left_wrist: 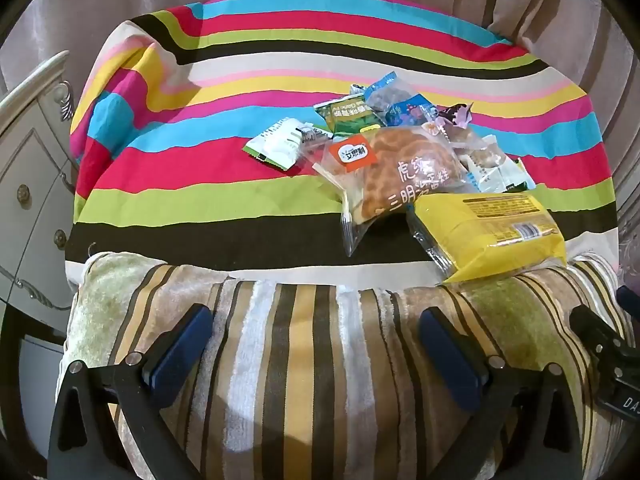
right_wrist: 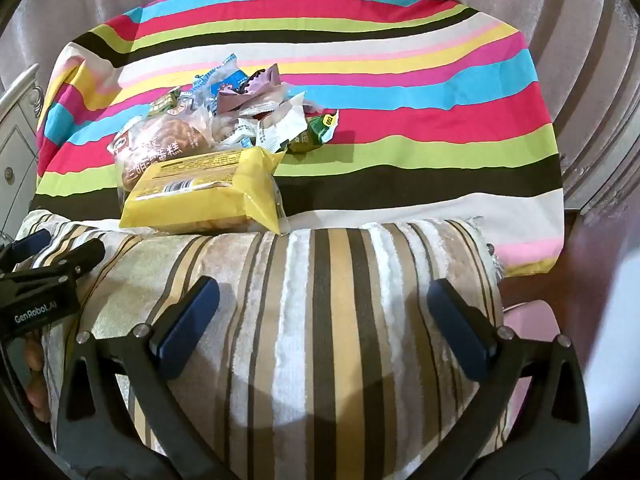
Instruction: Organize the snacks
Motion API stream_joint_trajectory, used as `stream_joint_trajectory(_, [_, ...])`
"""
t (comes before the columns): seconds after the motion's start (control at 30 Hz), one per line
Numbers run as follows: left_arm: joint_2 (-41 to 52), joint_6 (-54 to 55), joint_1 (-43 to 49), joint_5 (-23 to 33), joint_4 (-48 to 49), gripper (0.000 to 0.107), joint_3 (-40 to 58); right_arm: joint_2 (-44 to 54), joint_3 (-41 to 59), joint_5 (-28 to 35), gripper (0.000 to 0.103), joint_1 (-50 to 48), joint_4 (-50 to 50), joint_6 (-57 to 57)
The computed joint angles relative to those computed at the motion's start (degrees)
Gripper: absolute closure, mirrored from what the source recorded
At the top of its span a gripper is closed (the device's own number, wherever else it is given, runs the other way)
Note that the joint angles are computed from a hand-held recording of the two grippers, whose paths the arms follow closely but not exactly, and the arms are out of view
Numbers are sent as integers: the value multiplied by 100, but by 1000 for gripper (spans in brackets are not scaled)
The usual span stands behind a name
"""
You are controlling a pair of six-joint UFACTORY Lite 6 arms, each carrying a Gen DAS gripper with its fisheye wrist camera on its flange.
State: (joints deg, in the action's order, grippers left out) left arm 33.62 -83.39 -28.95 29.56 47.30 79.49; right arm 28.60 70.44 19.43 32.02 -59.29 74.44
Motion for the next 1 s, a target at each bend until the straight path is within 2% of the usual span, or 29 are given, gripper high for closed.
stream_joint_trajectory(0.73, [-78, -207, -58, 47, 185, 4, -135, 3, 22, 30, 0, -10, 92, -118])
stream_joint_trajectory(1.0, [-56, 86, -55, 202, -93, 4, -38, 9, 30, 31, 0, -4, 38, -66])
